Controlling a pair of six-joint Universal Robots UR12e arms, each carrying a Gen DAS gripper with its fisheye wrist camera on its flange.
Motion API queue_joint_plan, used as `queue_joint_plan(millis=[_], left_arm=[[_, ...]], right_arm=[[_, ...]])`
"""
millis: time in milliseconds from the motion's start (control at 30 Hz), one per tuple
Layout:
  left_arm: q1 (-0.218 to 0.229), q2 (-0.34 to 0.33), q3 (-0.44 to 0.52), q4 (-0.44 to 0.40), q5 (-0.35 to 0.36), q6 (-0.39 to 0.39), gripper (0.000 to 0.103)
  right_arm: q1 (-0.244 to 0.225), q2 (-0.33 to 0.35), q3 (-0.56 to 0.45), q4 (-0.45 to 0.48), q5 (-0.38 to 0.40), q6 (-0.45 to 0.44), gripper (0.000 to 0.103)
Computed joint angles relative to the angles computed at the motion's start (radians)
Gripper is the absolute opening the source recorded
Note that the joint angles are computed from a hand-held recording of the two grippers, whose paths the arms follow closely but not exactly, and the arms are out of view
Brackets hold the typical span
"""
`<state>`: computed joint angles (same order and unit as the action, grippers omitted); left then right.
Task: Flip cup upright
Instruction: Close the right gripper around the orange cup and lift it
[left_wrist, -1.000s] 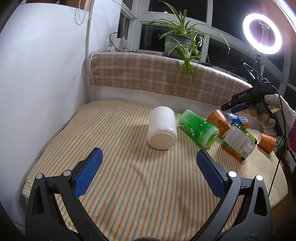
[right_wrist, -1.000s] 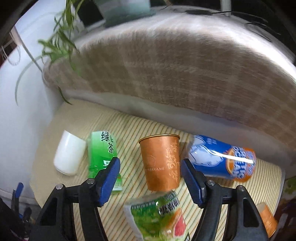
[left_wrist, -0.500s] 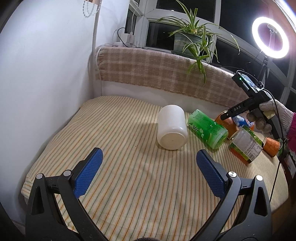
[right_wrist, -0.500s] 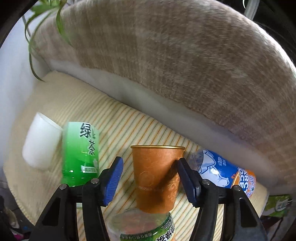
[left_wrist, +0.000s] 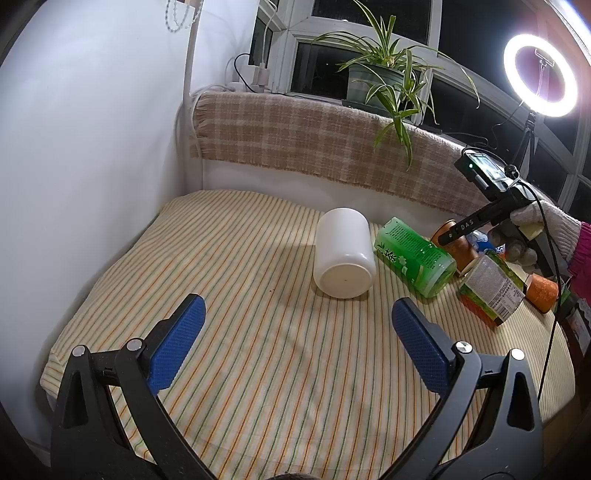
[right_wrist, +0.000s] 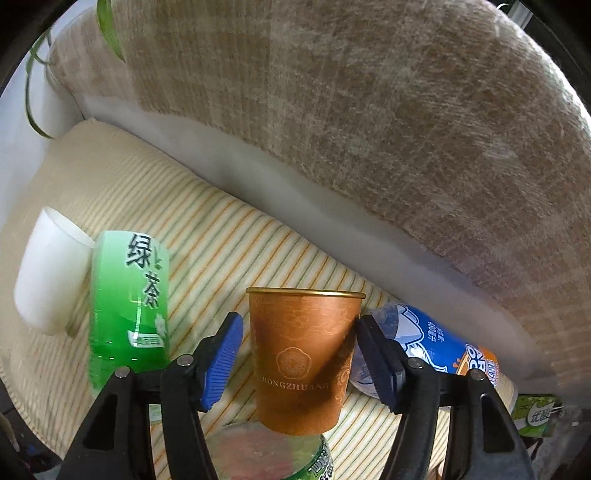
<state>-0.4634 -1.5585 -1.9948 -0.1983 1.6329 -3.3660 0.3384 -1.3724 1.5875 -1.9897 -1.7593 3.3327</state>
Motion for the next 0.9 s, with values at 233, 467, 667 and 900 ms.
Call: queue_joint_plan(millis=[233, 467, 667, 900], left_arm=[[-0.001, -0.001, 0.001, -0.001, 0.002, -0.001, 0.102], [-0.002, 0.002, -0.002, 0.004, 0.003, 0.0, 0.102], [-0.002, 0.011, -0.008, 0.007, 0.007, -0.001, 0.102], [-0.004, 0.022, -0.012, 0.022, 0.008, 0.003, 0.102]], right_arm=[[0.009, 0.025, -0.004, -0.005, -0.032, -0.001, 0.065], [0.018, 0.017, 0.001, -0.045, -0.032, -0.015, 0.063], [0.028, 0.011, -0.004, -0.095, -0.037, -0.024, 0.062], [0.044, -0.016, -0.006, -0.163, -0.043, -0.026, 0.062]])
